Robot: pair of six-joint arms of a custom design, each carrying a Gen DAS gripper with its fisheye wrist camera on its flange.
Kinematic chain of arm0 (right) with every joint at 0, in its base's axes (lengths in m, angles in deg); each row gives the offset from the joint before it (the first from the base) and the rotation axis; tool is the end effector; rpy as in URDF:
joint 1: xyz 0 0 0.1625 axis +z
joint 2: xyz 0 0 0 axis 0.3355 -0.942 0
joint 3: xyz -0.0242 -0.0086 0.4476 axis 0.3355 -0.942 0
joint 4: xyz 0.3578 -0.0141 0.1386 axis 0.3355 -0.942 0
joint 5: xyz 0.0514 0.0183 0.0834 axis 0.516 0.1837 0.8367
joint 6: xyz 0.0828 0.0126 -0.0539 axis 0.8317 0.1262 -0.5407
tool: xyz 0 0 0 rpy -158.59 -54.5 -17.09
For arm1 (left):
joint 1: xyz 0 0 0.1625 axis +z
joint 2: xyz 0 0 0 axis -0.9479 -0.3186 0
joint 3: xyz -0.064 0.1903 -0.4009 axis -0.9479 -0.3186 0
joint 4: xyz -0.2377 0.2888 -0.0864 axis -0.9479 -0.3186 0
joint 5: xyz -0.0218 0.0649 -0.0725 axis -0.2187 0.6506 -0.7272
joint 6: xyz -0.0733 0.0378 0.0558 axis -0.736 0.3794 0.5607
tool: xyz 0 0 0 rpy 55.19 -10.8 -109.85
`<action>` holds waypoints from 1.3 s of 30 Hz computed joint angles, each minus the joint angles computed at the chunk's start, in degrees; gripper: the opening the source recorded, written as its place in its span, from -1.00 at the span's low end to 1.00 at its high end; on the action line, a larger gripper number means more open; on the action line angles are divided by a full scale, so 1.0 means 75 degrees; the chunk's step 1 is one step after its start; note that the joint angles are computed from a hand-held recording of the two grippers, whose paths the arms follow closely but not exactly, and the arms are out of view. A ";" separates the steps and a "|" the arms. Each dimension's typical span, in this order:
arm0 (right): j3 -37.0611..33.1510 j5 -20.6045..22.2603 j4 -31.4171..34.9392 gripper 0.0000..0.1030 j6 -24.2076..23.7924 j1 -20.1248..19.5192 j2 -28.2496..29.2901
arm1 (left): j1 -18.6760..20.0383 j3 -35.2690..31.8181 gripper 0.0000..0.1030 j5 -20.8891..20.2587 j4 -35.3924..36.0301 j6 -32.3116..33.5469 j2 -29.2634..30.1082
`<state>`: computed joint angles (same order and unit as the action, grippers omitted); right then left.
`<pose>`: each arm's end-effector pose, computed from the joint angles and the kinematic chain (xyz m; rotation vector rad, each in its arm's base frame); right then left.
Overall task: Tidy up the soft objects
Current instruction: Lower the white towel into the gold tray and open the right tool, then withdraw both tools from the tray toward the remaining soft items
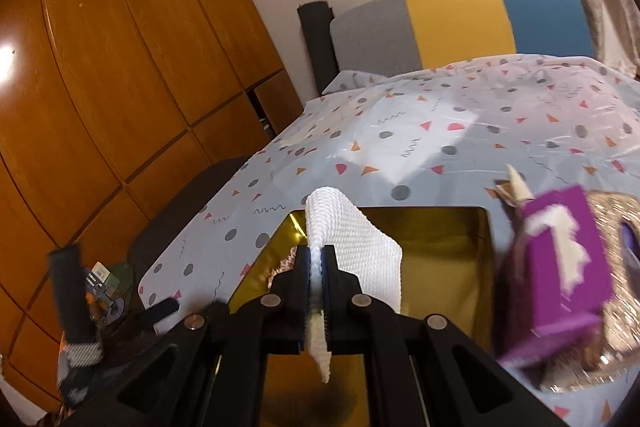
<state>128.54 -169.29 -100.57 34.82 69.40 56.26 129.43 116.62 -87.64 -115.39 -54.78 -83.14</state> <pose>0.1212 -0.8484 0.2091 0.8225 -2.6789 0.9554 -0.2284 -0.7752 0.0626 -0.0152 2.2339 -1.1058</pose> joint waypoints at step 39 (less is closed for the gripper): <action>0.0515 -0.0382 -0.0771 -0.42 -0.0329 0.0221 -0.0164 | -0.0140 0.0574 0.85 -0.0325 0.0185 -0.0727 -0.0168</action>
<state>132.40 -172.16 -106.35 32.35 71.06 55.03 128.38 120.93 -90.08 -114.00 -60.23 -84.40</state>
